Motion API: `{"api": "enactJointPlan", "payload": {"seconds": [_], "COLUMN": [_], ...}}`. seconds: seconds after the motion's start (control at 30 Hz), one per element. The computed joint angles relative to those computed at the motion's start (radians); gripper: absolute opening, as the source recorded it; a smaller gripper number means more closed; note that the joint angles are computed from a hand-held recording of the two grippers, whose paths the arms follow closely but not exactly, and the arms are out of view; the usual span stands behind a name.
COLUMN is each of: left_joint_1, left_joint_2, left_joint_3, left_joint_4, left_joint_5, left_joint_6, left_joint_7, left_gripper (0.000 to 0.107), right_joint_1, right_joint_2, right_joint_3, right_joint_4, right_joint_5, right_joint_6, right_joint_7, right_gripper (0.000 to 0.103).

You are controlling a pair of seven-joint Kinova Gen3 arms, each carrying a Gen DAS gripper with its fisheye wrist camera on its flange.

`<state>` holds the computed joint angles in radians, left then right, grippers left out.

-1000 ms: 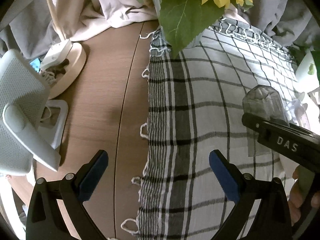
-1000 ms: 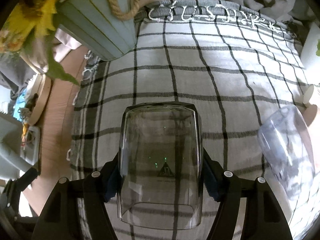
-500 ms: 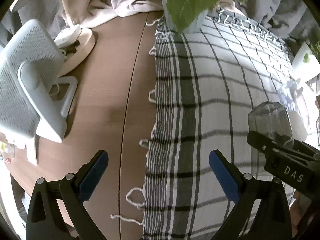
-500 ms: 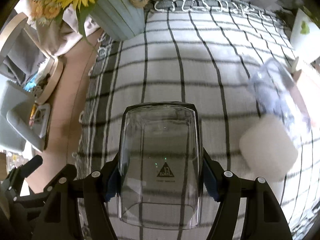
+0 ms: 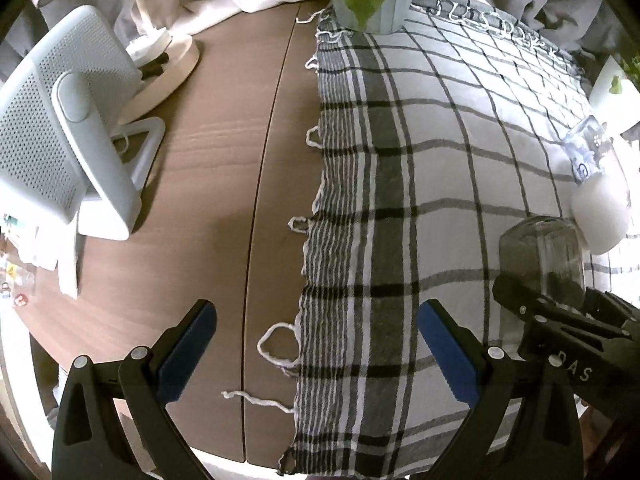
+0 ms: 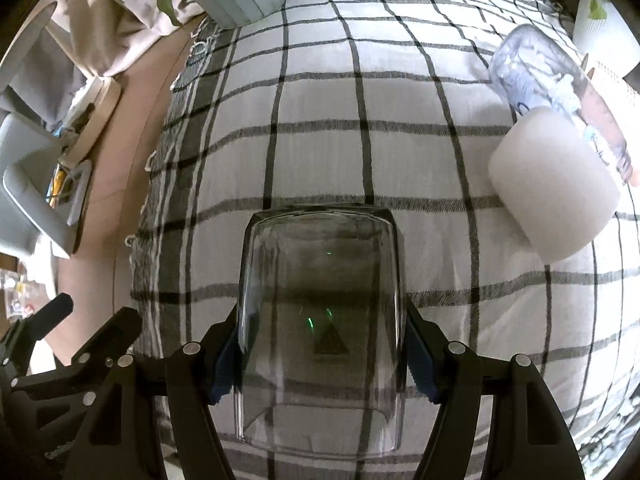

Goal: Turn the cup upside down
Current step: 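Lower the glass jar onto the cloth and open the right tool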

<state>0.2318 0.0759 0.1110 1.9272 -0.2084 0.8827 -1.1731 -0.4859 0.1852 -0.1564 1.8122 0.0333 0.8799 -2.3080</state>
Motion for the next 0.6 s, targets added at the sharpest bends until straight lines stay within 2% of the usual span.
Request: {"api": "enactJointPlan", "payload": {"seconds": [0.27,0.37,0.5,0.6], "left_joint_1": [0.018,0.019,0.015,0.021], "left_joint_2": [-0.024,-0.059,-0.089,-0.103], "left_joint_3": [0.009,0.017,0.029,0.043], "left_joint_4": [0.010,0.011,-0.006,-0.023], "left_joint_5": [-0.025,-0.016,0.035,0.054], "left_joint_6": [0.030,0.050,0.071,0.082], "left_joint_7": [0.082,0.096,0.082,0.073], "left_gripper": [0.103,0.103,0.103,0.103], "right_joint_1": [0.015,0.013,0.020,0.033], "right_joint_2": [-0.007,-0.056,-0.135,-0.192], "right_joint_3": [-0.006,-0.006,-0.010,-0.020], "right_joint_4": [0.004,0.023,0.041,0.041], "right_joint_5": [-0.022,-0.014,0.011,0.045], "right_joint_6": [-0.008,-0.029,-0.032,0.000], "right_joint_7": [0.063,0.057,0.032,-0.004], "right_gripper": [0.070,0.075,0.077,0.077]}}
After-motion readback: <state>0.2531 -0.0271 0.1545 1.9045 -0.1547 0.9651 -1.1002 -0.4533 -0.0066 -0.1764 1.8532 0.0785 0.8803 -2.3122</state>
